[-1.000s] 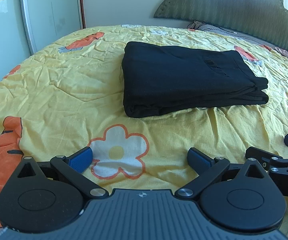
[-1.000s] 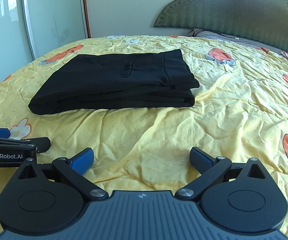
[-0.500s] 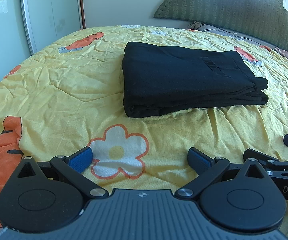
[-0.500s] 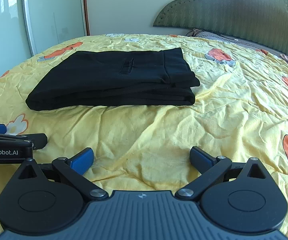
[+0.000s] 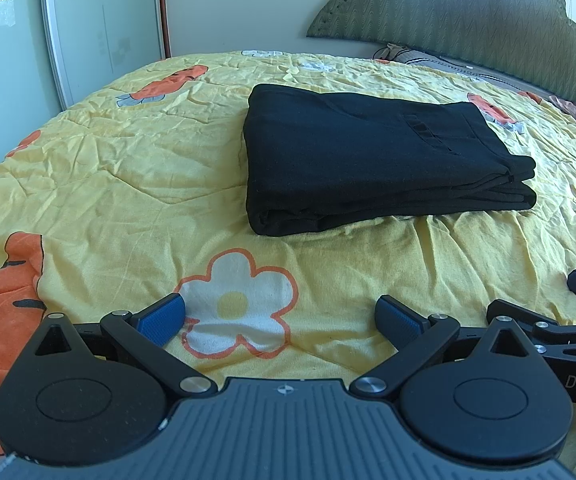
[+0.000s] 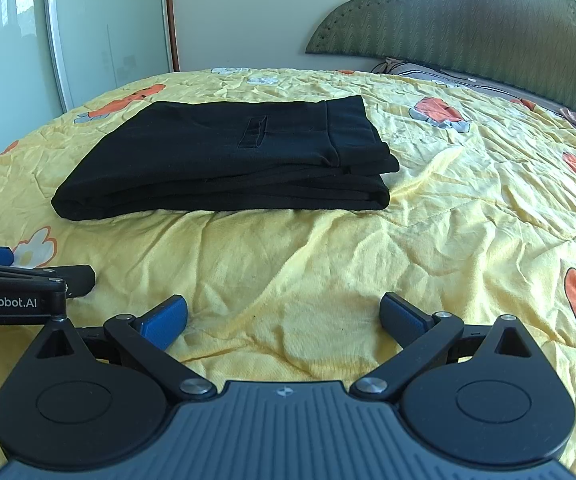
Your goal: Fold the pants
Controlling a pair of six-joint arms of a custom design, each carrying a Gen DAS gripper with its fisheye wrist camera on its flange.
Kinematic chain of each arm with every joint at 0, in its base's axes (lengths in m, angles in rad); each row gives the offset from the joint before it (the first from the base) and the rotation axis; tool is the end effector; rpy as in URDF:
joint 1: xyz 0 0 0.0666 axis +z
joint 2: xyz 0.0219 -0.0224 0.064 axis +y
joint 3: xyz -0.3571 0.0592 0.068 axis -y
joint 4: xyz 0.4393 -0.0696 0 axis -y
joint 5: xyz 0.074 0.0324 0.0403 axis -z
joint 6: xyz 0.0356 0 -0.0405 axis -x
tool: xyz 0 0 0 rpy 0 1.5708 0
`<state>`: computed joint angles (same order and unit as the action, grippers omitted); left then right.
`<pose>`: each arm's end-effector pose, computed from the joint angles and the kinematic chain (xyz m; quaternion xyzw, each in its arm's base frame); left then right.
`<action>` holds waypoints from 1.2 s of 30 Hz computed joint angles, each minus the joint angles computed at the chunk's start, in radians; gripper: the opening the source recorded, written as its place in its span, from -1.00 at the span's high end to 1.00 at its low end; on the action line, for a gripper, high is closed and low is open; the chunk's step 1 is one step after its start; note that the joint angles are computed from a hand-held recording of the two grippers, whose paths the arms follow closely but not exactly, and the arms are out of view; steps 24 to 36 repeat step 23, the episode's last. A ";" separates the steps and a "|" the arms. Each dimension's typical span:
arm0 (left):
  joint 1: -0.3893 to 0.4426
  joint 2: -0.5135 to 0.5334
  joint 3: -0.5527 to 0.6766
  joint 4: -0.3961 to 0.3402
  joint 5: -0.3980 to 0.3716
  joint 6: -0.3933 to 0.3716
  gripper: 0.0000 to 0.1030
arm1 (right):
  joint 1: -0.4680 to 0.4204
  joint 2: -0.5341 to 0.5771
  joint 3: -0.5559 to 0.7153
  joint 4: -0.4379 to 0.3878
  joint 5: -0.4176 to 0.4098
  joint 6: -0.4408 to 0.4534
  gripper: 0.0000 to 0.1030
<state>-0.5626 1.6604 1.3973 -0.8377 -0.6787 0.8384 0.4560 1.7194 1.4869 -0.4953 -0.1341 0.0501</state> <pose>0.5122 -0.2970 0.2752 -0.2028 0.8977 0.1060 0.3765 0.5825 0.2906 0.2996 -0.2545 0.8746 0.1422 0.3875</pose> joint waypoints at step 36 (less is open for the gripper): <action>-0.001 0.002 0.001 0.010 -0.006 0.000 -0.98 | 0.000 0.000 -0.001 0.001 -0.001 -0.002 -1.00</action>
